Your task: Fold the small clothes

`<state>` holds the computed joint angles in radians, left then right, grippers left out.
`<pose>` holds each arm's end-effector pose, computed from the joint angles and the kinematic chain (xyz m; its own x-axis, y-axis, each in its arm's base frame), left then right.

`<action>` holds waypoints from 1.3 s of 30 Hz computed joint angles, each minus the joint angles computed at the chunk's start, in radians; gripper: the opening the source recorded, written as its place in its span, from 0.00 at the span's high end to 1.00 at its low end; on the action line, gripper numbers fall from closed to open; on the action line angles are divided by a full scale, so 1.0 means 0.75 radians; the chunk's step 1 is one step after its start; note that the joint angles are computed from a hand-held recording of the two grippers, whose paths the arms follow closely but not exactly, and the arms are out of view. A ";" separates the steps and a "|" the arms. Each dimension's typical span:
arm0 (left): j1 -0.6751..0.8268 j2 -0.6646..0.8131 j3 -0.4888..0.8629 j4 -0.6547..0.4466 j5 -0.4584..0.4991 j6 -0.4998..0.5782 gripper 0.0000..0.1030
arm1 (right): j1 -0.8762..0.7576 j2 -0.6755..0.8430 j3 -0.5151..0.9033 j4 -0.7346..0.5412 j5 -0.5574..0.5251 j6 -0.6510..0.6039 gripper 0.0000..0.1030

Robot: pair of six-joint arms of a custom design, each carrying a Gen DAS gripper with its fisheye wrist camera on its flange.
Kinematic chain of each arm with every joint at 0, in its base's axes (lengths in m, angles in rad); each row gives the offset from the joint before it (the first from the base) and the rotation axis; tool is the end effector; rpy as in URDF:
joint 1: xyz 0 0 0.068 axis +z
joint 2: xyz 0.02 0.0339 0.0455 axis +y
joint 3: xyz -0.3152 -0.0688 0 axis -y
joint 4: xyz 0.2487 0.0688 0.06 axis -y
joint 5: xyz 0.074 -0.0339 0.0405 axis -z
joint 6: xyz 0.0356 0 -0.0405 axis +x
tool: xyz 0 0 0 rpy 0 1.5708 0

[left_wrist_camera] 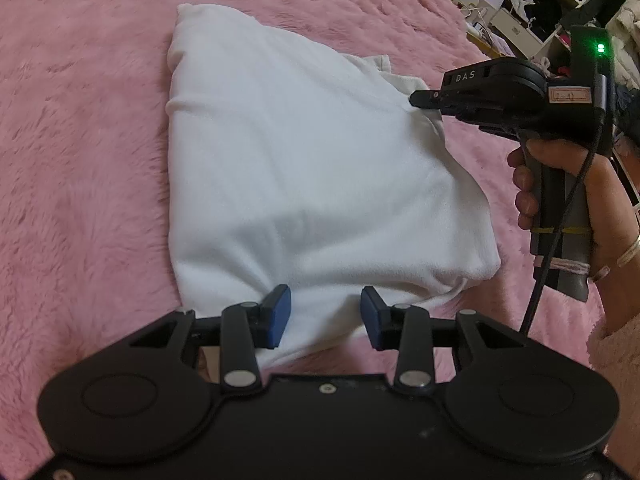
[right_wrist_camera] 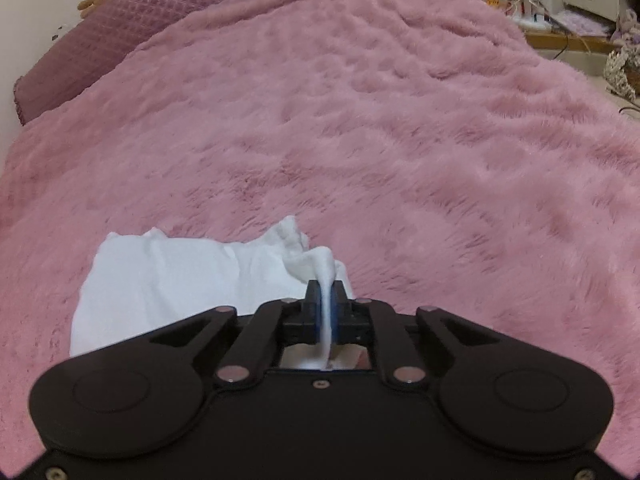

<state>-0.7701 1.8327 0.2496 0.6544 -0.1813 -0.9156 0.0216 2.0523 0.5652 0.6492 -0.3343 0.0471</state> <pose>0.1651 -0.1512 0.0812 -0.8318 -0.2798 -0.4794 -0.0858 0.9181 -0.3869 0.3182 0.0186 0.0701 -0.7535 0.0282 -0.6568 -0.2046 0.9394 0.2751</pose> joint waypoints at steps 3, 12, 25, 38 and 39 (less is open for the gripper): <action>-0.003 0.017 -0.010 0.030 -0.002 -0.009 0.62 | 0.012 0.063 0.014 0.033 0.036 -0.016 0.96; -0.019 -0.104 -0.040 -0.011 -0.009 -0.029 0.62 | -0.167 -0.112 -0.234 0.169 -0.231 -0.070 0.70; -0.041 -0.210 -0.168 0.030 -0.061 -0.141 0.62 | -0.461 -0.311 -0.702 0.098 -0.524 -0.637 0.62; -0.054 -0.206 -0.174 0.016 -0.047 -0.151 0.62 | -0.409 -0.461 -0.721 0.061 -0.471 -0.607 0.93; -0.056 -0.214 -0.168 0.008 -0.049 -0.144 0.61 | -0.427 -0.513 -0.710 -0.010 -0.468 -0.635 0.94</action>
